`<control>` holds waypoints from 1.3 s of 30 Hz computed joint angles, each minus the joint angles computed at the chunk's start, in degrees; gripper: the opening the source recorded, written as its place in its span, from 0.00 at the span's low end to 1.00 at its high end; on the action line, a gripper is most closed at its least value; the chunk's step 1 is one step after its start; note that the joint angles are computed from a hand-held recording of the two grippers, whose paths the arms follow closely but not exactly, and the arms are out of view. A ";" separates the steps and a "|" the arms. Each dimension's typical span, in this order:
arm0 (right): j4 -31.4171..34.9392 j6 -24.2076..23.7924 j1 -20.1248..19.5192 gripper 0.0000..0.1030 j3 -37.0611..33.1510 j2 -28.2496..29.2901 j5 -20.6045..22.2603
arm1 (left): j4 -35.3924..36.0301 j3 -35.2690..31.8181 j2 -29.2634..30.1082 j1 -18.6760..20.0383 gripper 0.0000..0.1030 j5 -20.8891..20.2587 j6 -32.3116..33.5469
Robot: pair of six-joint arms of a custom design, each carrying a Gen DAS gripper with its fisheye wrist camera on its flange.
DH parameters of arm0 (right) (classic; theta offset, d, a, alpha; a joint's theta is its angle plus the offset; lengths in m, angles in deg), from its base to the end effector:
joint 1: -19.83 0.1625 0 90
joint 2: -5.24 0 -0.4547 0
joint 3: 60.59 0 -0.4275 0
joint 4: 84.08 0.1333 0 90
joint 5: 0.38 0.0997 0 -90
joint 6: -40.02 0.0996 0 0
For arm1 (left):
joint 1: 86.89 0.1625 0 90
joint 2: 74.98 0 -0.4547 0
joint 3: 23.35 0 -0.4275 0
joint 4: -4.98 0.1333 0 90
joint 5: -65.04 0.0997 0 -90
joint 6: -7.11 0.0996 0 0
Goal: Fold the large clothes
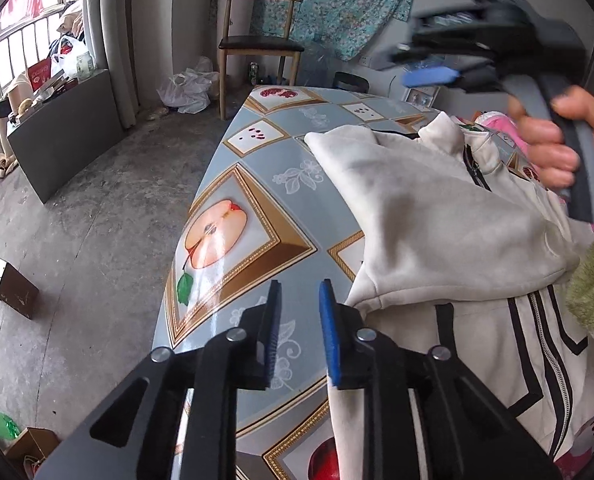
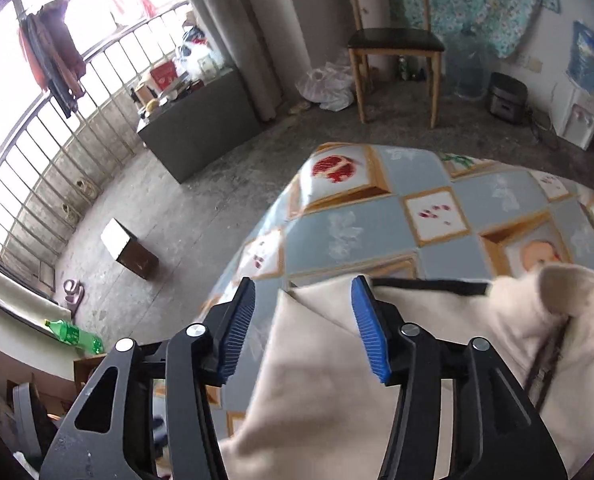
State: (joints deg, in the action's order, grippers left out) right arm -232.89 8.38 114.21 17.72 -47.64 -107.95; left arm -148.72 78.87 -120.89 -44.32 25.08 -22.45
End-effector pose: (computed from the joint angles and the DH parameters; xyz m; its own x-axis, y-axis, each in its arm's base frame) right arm 0.1637 -0.7858 0.3171 -0.7866 -0.3578 0.5032 -0.5596 0.7575 -0.3362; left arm -0.3447 -0.6013 0.0828 -0.8014 0.0224 -0.5977 0.3851 0.7840 -0.4869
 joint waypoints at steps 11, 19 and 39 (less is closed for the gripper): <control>2.14 15.34 -15.96 0.39 9.91 -19.31 -7.18 | 3.98 -11.22 7.56 1.36 0.40 -4.82 7.50; 4.83 17.29 -20.14 0.39 9.61 -20.00 -3.36 | 8.96 -13.77 10.52 1.97 0.39 -2.97 4.91; -7.88 9.19 -19.00 0.04 12.25 -20.93 0.09 | 10.20 -14.88 12.32 0.73 0.36 2.60 5.03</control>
State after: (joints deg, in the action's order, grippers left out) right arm -240.76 17.57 95.21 29.96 -68.58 -107.86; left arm -138.52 63.99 -108.57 -43.59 27.68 -17.42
